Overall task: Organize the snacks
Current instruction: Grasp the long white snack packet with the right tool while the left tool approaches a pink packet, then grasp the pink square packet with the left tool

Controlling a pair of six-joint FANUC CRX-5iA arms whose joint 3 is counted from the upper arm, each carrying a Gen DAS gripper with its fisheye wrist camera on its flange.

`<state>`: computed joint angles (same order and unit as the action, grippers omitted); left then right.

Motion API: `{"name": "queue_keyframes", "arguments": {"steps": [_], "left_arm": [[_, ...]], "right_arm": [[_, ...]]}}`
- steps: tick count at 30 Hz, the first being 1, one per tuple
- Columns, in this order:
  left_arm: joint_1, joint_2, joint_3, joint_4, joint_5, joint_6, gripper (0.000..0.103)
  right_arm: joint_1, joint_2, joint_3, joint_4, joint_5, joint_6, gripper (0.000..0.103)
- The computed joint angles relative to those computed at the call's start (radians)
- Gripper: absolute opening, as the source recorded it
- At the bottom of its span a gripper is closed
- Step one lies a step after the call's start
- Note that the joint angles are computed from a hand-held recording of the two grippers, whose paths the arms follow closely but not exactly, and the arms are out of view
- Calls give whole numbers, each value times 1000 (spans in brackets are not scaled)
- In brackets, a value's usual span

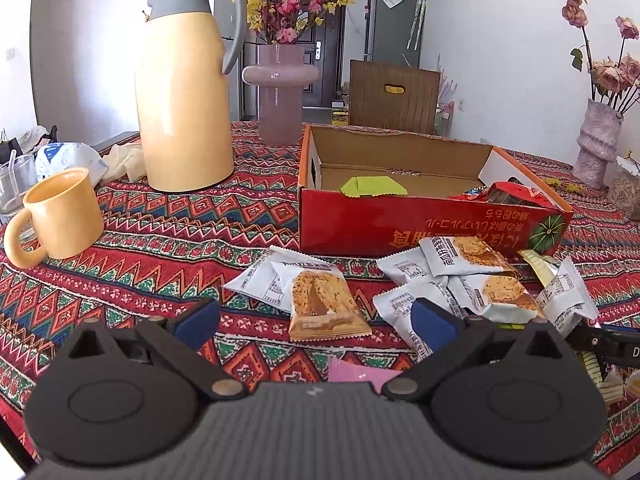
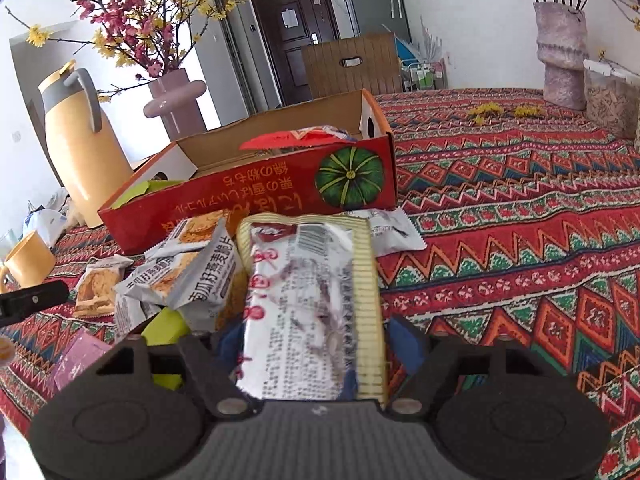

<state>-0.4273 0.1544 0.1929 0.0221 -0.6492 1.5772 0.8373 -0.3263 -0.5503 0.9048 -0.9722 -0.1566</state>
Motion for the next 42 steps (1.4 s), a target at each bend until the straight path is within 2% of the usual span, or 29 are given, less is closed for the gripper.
{"name": "queue_keyframes", "arguments": {"steps": [4, 13, 21, 31, 42], "left_arm": [[0, 1, -2, 13, -8, -14, 103], [4, 19, 5, 88, -79, -76, 103], [-24, 26, 7, 103, -128, -122, 103], [-64, 73, 78, 12, -239, -61, 103], [-68, 73, 80, -3, -245, -48, 103]], "right_arm": [[10, -7, -10, 33, -12, -29, 53], [42, -45, -49, 123, -46, -101, 37], [92, -71, -81, 193, -101, -143, 36], [143, -109, -115, 220, -154, -190, 36], [154, -115, -121, 228, -157, -202, 36]]}}
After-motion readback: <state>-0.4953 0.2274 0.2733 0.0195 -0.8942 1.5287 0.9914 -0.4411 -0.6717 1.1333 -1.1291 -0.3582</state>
